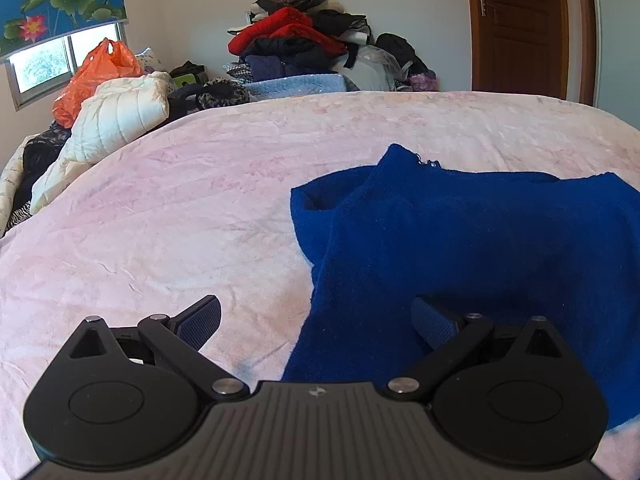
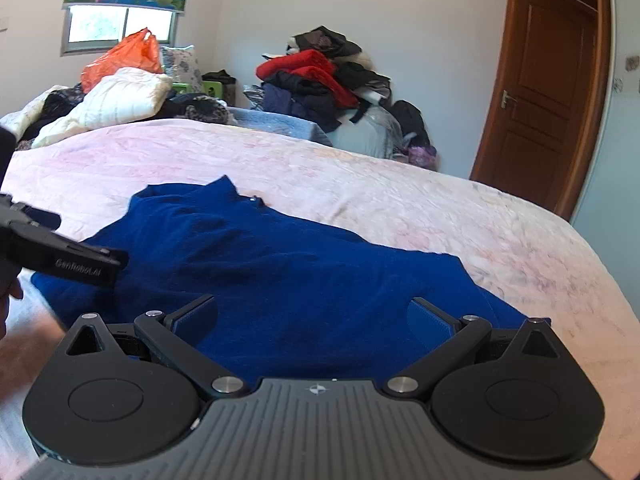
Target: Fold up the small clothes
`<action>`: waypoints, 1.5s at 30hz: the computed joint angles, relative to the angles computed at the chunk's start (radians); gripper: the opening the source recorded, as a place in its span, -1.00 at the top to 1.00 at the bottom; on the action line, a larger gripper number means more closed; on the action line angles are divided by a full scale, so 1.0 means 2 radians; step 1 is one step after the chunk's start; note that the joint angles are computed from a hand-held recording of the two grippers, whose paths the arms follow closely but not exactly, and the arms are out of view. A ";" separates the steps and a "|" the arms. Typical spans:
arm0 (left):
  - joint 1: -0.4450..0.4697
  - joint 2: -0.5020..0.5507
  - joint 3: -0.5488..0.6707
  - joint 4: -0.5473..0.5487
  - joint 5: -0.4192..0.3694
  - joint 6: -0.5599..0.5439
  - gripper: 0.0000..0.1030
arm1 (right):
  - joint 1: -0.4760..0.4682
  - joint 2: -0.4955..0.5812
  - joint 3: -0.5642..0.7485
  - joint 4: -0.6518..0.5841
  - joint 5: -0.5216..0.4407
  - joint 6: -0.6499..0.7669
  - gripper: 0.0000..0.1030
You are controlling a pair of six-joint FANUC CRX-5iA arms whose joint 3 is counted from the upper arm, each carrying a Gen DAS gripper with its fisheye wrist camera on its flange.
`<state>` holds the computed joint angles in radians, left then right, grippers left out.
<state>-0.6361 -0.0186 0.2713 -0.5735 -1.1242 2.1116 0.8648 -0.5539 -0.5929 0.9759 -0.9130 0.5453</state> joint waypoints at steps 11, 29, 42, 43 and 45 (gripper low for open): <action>0.035 -0.006 0.007 0.043 -0.005 -0.033 -0.98 | 0.075 0.022 -0.001 0.044 -0.048 0.044 -0.98; 0.258 0.053 -0.056 0.555 0.038 -0.324 -0.98 | 0.164 0.087 -0.006 0.088 -0.100 0.111 -0.92; 0.251 0.144 -0.010 0.662 0.003 -0.380 -0.99 | 0.120 0.154 0.015 0.155 -0.064 0.058 -0.78; 0.249 0.147 -0.007 0.664 0.006 -0.381 -0.99 | 0.118 0.159 0.019 0.155 -0.062 0.056 -0.75; 0.247 0.153 -0.004 0.670 0.015 -0.381 -0.98 | 0.112 0.167 0.024 0.163 -0.059 0.051 -0.68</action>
<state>-0.1430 0.2871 0.2624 0.7668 -1.0942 1.3502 1.0891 -0.2190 -0.5456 1.3009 -1.0306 0.6477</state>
